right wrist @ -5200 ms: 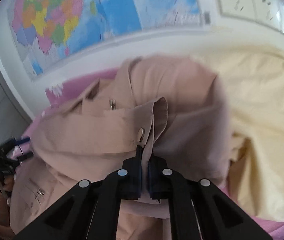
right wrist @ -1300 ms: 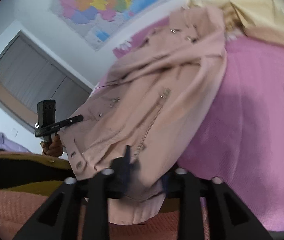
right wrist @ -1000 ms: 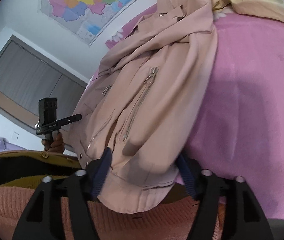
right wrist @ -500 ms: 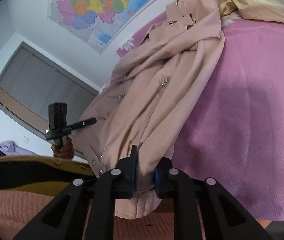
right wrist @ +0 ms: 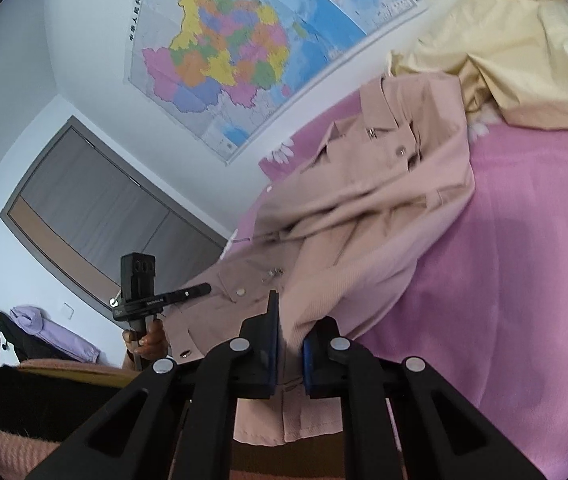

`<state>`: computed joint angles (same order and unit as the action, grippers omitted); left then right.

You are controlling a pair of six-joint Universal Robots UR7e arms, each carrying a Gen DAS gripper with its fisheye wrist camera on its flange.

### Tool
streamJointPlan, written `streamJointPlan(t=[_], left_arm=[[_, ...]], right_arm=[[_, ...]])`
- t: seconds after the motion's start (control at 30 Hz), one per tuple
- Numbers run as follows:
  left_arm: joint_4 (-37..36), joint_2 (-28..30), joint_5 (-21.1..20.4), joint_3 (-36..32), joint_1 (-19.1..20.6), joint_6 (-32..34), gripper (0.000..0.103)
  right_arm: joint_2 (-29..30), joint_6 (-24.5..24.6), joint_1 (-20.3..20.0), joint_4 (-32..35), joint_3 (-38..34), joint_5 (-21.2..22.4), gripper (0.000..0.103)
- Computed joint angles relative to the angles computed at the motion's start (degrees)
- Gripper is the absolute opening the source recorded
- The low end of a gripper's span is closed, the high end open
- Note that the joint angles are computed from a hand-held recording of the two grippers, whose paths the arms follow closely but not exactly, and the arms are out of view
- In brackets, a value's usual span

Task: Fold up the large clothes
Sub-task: 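Grasp the jacket hem with both tools and lift it, then carry the hem with both tools toward the collar, folding the jacket in half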

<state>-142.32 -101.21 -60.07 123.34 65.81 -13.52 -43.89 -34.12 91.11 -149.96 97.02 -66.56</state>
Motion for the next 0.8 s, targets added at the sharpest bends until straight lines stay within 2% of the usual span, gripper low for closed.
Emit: streamJointPlan(t=[0.47, 0.6, 0.8], left_arm=[[1.6, 3.3, 0.8, -5.7, -0.3, 1.9, 0.006], [-0.4, 4.2, 0.1, -6.5, 0.4, 2.6, 0.006], [0.5, 6.5, -0.6, -9.8, 1.9, 2.8, 0.006]], right_arm=[[3.5, 4.6, 1.7, 0.2, -7.5, 2.8, 0.009], [4.4, 6.9, 1.9, -0.3, -9.1, 3.4, 0.009], [5.7, 9.2, 2.7, -0.8, -11.8, 3.5, 0.009]])
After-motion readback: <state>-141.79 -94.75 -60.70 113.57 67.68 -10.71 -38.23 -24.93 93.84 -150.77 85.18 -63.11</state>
